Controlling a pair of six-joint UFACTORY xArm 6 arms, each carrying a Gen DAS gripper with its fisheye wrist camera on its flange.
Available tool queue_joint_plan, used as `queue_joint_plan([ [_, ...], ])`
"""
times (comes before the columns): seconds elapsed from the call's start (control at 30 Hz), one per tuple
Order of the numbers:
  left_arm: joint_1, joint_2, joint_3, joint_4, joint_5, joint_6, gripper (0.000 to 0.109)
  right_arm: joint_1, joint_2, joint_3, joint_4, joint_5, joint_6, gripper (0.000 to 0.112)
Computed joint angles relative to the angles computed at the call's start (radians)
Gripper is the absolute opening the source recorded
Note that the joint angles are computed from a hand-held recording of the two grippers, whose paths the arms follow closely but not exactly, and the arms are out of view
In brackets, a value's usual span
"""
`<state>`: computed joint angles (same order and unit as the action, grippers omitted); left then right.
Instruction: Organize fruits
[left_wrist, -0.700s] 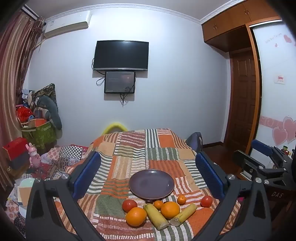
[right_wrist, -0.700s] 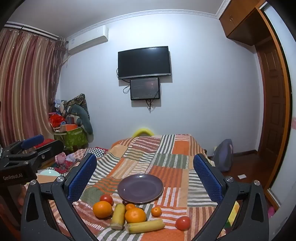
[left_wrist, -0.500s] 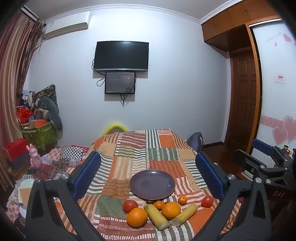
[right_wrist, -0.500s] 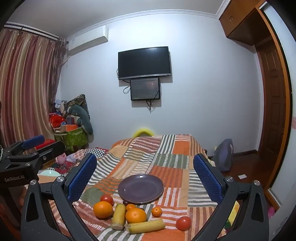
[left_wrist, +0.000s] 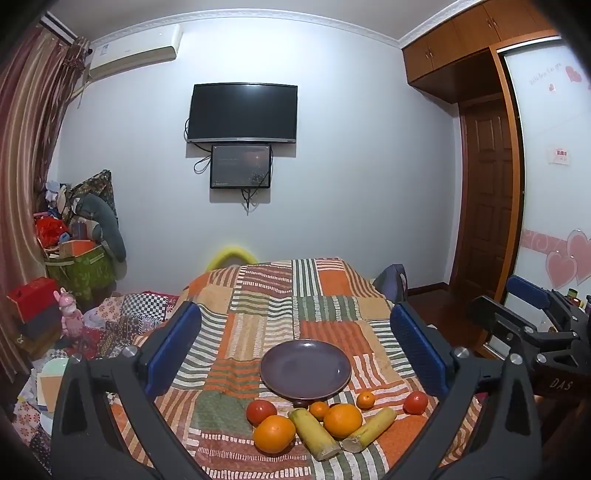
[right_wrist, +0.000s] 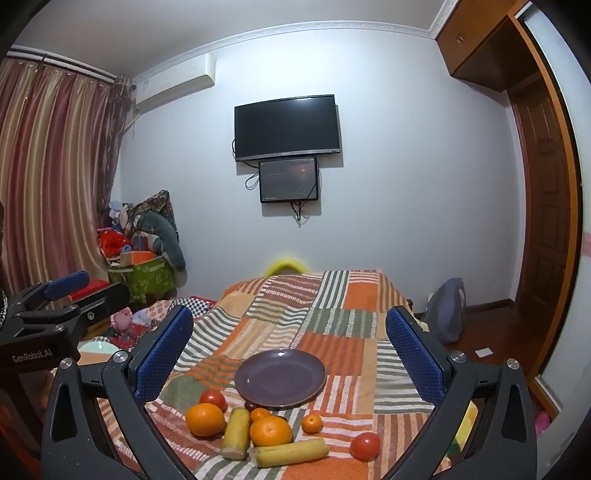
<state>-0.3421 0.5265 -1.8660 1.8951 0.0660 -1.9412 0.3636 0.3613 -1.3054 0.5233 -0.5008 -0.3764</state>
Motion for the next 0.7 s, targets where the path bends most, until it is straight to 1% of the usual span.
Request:
queue_joint_plan([
  [0.1, -0.004, -0.003, 0.004, 0.021, 0.005, -0.017, 0.103, 0.003, -0.002, 0.004, 0.006, -0.004, -0.004, 0.103],
  [0.7, -0.011, -0.002, 0.005, 0.006, 0.019, 0.003, 0.103, 0.005, 0.003, 0.0, 0.017, -0.007, -0.011, 0.103],
])
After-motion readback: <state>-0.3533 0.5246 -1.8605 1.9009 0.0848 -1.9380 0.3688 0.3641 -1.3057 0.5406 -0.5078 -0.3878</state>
